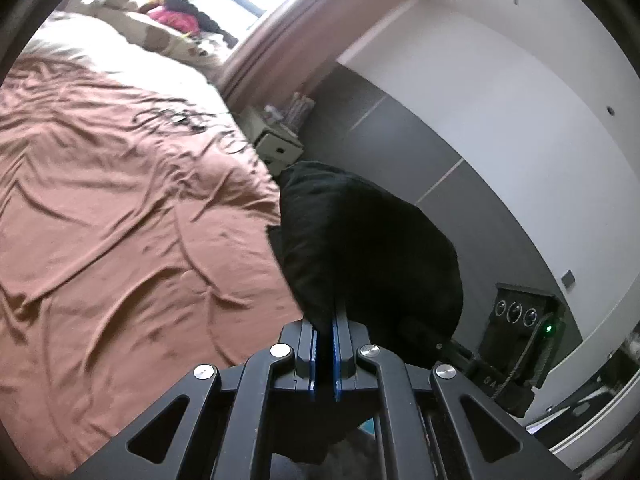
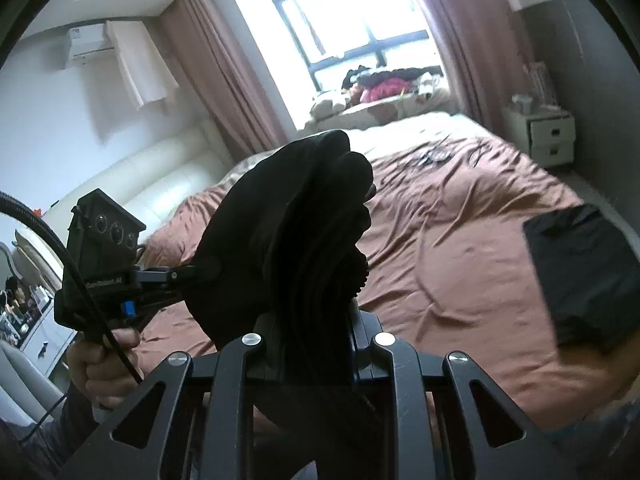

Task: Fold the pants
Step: 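Lift the black pants bundle with both grippers and carry it toward the bed corner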

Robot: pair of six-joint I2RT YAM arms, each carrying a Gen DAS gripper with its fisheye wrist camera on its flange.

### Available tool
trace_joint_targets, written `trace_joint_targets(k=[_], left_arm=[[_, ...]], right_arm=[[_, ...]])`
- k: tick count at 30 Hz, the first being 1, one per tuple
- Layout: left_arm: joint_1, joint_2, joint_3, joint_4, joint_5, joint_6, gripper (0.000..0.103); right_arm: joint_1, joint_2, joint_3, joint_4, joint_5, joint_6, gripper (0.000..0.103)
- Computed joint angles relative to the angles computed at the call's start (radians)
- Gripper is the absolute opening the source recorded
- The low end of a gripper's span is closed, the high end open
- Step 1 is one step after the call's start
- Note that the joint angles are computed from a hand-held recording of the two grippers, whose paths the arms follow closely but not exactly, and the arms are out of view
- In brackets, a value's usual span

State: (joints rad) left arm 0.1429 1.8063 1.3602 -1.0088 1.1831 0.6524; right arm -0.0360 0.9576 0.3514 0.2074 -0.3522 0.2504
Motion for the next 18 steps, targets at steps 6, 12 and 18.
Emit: trace_joint_targets(k=[6,12,18], left_arm=[[-0.127,-0.116,-0.108,0.21,-0.02,-0.172,0.006],[-0.259,-0.159,-0.176,0.439,-0.074,-0.36,0.006],[-0.38,-0.144,-0.187,0.603,-0.12,-0.493,0.006]], right_arm=[[-0.164,-0.198,-0.053,-0.121,-0.095,-0.074,0.019],[-0.317,-0.255,-0.08,-0.168,-0.196,-0.128,0.019],[-0.412,-0.299,-0.087,-0.208,-0.236,-0.141,0.019]])
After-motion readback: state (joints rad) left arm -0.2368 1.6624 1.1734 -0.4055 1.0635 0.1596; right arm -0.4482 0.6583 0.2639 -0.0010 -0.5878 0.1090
